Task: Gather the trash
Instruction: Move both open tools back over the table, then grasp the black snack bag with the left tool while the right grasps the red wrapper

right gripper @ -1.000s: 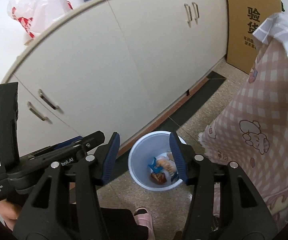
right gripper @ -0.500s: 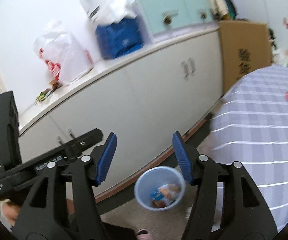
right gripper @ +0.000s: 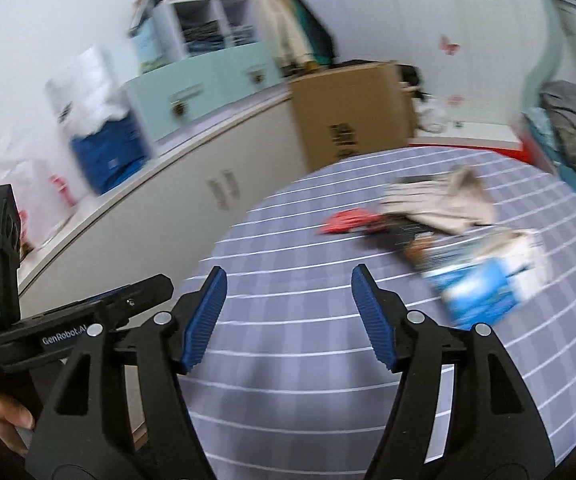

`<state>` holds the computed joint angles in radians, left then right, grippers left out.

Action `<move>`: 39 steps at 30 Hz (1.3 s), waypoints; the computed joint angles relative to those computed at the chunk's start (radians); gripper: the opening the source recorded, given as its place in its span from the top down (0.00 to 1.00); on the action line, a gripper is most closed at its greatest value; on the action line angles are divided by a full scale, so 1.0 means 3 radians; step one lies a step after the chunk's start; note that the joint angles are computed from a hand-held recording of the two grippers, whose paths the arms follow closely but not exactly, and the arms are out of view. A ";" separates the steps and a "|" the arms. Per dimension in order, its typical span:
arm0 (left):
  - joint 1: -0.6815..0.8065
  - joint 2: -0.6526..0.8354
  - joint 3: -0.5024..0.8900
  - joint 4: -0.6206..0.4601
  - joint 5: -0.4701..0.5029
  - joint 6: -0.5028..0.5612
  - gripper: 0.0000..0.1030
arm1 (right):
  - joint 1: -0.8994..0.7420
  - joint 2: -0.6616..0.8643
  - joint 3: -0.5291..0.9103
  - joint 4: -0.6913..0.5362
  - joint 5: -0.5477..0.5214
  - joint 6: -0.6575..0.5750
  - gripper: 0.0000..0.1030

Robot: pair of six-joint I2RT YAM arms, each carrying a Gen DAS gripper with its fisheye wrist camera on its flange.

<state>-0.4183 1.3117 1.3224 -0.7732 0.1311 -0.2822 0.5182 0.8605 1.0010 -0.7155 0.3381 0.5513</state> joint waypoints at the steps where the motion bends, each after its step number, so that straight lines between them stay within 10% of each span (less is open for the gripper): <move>1: -0.0135 0.0150 0.0108 0.0016 -0.0056 -0.0063 0.31 | -0.0273 -0.0089 -0.0030 -0.0035 -0.0156 -0.0119 0.38; 14: -0.0811 0.1683 0.1248 0.0157 0.0012 -0.0654 0.31 | -0.2757 -0.0108 -0.0235 0.0094 -0.1768 -0.1161 0.38; 23: -0.0914 0.2253 0.1767 0.0157 0.0153 -0.0806 0.49 | -0.2962 0.0191 -0.0218 0.0238 -0.1993 -0.1291 0.38; 27: -0.0911 0.2360 0.1888 0.0075 0.0161 -0.0765 0.93 | -0.2968 0.0242 -0.0199 0.0238 -0.2026 -0.1326 0.38; 39: -0.0519 0.1412 0.0869 0.0502 0.0252 -0.0562 1.00 | -0.2184 0.0359 0.0040 0.0166 -0.1550 -0.1119 0.38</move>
<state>-0.5741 1.7354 1.5832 -0.6227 0.2066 -0.4510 -0.1371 0.9682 1.0132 -0.6656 -0.1269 0.2157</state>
